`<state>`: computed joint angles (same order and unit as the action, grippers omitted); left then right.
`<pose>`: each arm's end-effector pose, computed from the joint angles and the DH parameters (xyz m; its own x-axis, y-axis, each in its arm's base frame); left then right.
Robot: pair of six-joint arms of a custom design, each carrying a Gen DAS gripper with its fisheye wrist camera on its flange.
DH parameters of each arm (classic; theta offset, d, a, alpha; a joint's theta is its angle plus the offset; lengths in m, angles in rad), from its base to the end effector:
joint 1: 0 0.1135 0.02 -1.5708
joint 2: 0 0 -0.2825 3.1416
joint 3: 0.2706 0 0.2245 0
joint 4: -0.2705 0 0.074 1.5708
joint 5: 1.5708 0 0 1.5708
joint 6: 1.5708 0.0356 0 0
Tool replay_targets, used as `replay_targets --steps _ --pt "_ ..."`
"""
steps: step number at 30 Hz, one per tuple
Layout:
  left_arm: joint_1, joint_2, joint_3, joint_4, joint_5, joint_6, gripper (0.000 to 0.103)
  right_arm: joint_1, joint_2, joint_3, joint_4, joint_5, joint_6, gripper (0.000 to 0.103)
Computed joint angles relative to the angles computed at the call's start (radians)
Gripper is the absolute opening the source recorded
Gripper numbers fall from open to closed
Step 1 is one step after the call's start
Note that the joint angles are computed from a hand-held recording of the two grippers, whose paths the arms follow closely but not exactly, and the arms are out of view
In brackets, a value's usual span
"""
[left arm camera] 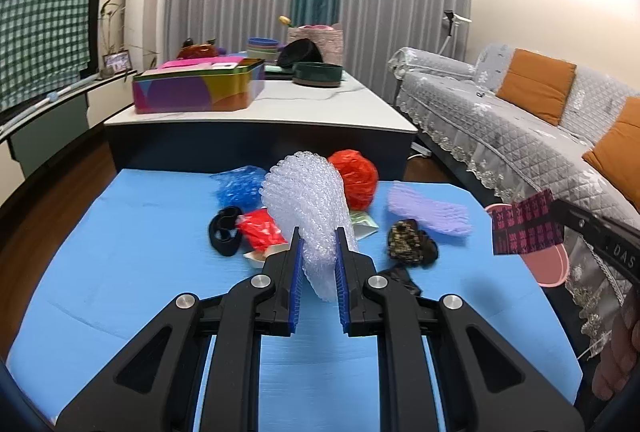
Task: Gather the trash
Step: 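Carry the pouch to the pink bin and open the right tool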
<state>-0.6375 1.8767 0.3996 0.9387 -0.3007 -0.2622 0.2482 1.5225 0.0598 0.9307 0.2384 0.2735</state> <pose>0.2295 -0.1569 0.1177 -0.4923 0.0565 -0.8686 0.2449 0.9666 -0.0759 0.1794 0.0368 0.1320 -0.4845 0.1480 -0.8622 0.0929 0.9887 0.1175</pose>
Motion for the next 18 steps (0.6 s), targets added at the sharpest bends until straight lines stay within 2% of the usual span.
replay_targets --steps 9,18 --pt "-0.069 0.022 0.046 -0.027 -0.021 0.003 0.014 -0.161 -0.133 -0.026 -0.066 -0.070 -0.054 0.001" --pt "-0.125 0.072 0.112 -0.061 -0.023 0.004 0.014 -0.338 -0.181 -0.009 -0.097 -0.153 -0.136 0.001"
